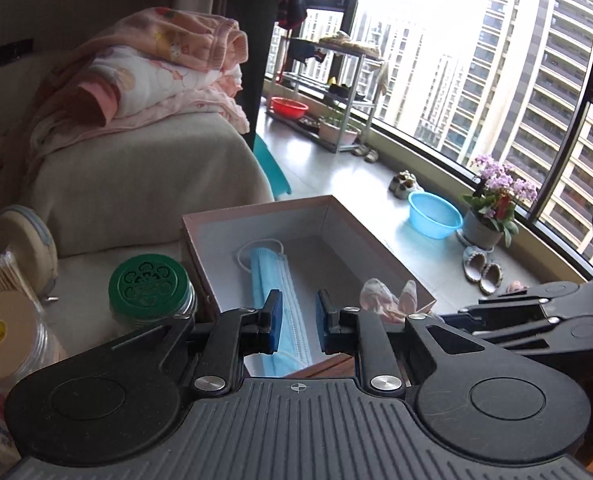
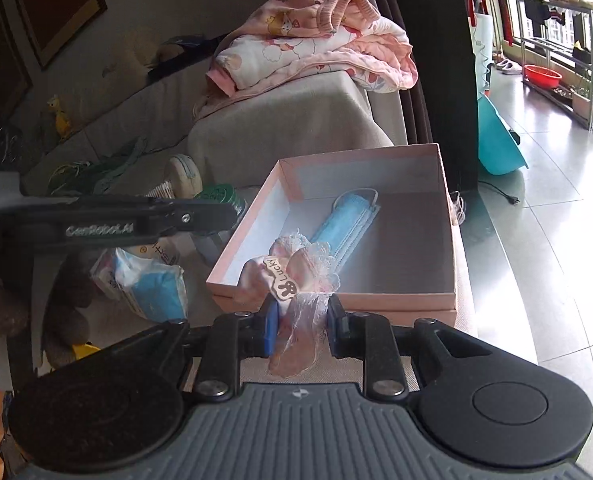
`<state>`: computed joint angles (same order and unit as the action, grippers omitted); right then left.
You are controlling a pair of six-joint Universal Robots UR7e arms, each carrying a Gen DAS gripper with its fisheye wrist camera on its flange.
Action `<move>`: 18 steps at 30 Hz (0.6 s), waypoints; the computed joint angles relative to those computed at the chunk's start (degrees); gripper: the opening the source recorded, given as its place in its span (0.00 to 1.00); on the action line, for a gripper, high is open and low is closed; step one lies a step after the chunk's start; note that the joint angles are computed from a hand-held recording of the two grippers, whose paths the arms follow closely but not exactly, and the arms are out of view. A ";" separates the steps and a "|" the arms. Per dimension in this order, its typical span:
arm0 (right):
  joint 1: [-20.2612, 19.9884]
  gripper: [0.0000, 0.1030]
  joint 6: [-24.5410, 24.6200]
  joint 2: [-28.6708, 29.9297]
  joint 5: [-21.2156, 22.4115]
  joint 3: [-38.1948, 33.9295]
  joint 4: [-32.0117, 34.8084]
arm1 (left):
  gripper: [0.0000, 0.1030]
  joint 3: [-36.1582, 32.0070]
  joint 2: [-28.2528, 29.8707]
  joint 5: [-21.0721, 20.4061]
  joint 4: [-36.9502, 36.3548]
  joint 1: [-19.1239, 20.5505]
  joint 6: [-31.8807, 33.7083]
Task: Organize soft objects
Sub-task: 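Carry both items to the pink box while the left tool releases the mask inside, then open the right tool to drop the pink scrunchie into the box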
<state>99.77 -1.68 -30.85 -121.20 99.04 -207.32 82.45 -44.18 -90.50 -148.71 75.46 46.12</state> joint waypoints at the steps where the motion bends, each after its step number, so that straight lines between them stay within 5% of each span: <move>1: -0.64 0.23 0.92 0.42 0.47 -2.48 3.00 | 0.19 0.73 -1.03 -0.11 -0.32 0.61 -0.09; 7: -3.40 0.23 6.75 5.15 -1.46 -18.12 25.61 | 0.19 4.35 -7.06 -0.35 -4.15 5.48 -1.60; 10: -3.87 0.23 8.27 7.52 -3.58 -22.89 31.84 | 0.19 4.85 -8.29 1.90 -7.63 7.79 -1.89; 13: -3.52 0.26 6.74 8.50 -4.75 -23.66 31.22 | 0.19 4.44 -9.11 3.33 -8.64 10.28 -3.89; 15: -2.82 0.47 6.59 8.55 -6.07 -23.59 30.84 | 0.19 3.82 -9.36 2.63 -9.13 11.96 -5.54; 18: -1.09 0.63 2.20 8.49 -9.02 -19.94 21.30 | 0.19 2.04 -8.92 1.76 -10.76 14.01 -8.54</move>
<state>98.68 0.53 -22.36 -130.23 79.10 -186.02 84.50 -53.11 -88.74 -159.47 89.47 37.57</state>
